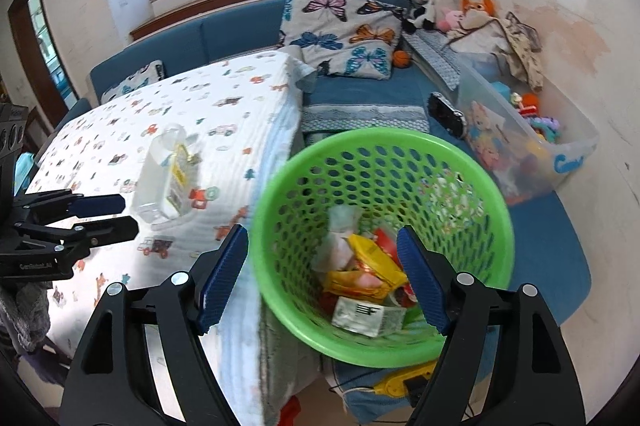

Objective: Collect trash
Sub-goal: 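Grasp the clear water bottle with the right gripper while the left gripper grasps the plastic cup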

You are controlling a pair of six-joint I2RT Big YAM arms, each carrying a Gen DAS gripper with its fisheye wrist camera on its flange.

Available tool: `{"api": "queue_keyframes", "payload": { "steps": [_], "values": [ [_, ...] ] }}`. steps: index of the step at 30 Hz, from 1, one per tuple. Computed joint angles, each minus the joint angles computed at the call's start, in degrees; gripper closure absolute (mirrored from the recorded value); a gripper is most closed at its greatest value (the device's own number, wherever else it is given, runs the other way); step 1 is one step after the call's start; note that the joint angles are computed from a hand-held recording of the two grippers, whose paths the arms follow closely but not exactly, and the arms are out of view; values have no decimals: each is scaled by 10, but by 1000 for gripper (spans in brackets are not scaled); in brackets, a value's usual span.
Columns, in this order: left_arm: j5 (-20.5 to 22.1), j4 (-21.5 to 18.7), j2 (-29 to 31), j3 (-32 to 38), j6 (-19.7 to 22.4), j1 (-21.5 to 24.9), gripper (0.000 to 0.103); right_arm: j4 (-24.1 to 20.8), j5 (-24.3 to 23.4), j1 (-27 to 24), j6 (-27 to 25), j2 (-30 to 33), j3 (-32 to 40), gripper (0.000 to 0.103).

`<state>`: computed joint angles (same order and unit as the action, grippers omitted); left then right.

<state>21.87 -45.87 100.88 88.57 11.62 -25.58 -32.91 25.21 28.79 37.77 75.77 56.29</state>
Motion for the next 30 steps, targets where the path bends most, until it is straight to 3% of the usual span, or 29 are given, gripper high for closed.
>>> {"api": "queue_keyframes", "payload": {
  "steps": [4, 7, 13, 30],
  "values": [
    [2, 13, -15, -19, -2, 27, 48, 5, -9, 6, -14, 22, 20, 26],
    [1, 26, -26, -33, -9, 47, 42, 10, -20, 12, -24, 45, 41, 26],
    [-9, 49, -46, -63, -9, 82, 40, 19, -45, 20, -50, 94, 86, 26],
    [-34, 71, -65, -123, 33, 161, 31, -8, -117, 20, -112, 244, 250, 26]
  ]
}}
